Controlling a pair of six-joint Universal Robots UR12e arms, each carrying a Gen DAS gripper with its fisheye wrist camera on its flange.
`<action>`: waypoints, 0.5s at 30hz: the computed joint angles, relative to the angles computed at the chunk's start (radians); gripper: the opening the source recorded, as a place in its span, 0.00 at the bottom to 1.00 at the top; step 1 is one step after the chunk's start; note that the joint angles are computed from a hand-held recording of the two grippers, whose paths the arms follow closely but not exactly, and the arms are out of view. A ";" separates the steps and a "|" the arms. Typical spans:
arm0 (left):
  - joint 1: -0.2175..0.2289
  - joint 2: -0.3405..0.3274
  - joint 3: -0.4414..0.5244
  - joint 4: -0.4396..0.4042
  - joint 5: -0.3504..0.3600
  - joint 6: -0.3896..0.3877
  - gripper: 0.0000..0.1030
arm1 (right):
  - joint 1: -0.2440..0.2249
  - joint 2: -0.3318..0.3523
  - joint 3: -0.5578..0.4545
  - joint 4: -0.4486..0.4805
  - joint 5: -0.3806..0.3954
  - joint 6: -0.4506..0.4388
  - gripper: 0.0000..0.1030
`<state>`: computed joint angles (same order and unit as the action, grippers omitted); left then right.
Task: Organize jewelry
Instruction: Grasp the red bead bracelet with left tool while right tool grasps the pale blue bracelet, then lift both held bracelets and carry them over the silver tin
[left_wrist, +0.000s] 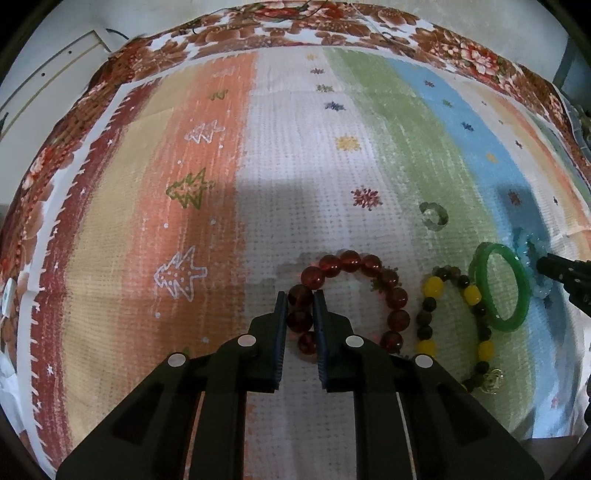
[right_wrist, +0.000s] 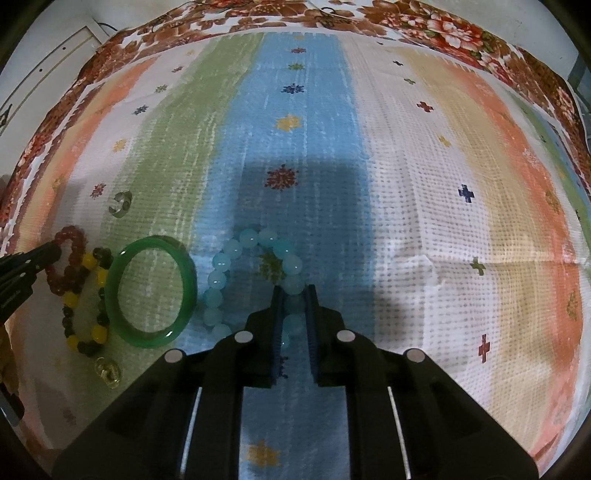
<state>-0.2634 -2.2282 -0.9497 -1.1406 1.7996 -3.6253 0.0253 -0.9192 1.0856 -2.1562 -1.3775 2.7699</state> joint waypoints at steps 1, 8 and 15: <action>-0.001 0.001 0.000 0.004 -0.001 0.000 0.13 | 0.000 -0.004 0.003 -0.003 0.003 -0.002 0.13; -0.011 0.014 -0.002 0.050 -0.010 0.004 0.13 | 0.000 -0.039 0.039 -0.033 0.030 -0.021 0.13; -0.024 0.026 -0.005 0.087 -0.017 0.012 0.13 | 0.003 -0.076 0.075 -0.062 0.052 -0.049 0.13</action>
<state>-0.2874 -2.2025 -0.9543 -1.0534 1.7825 -3.6130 0.0283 -0.9954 1.1601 -2.2183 -1.3256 2.7204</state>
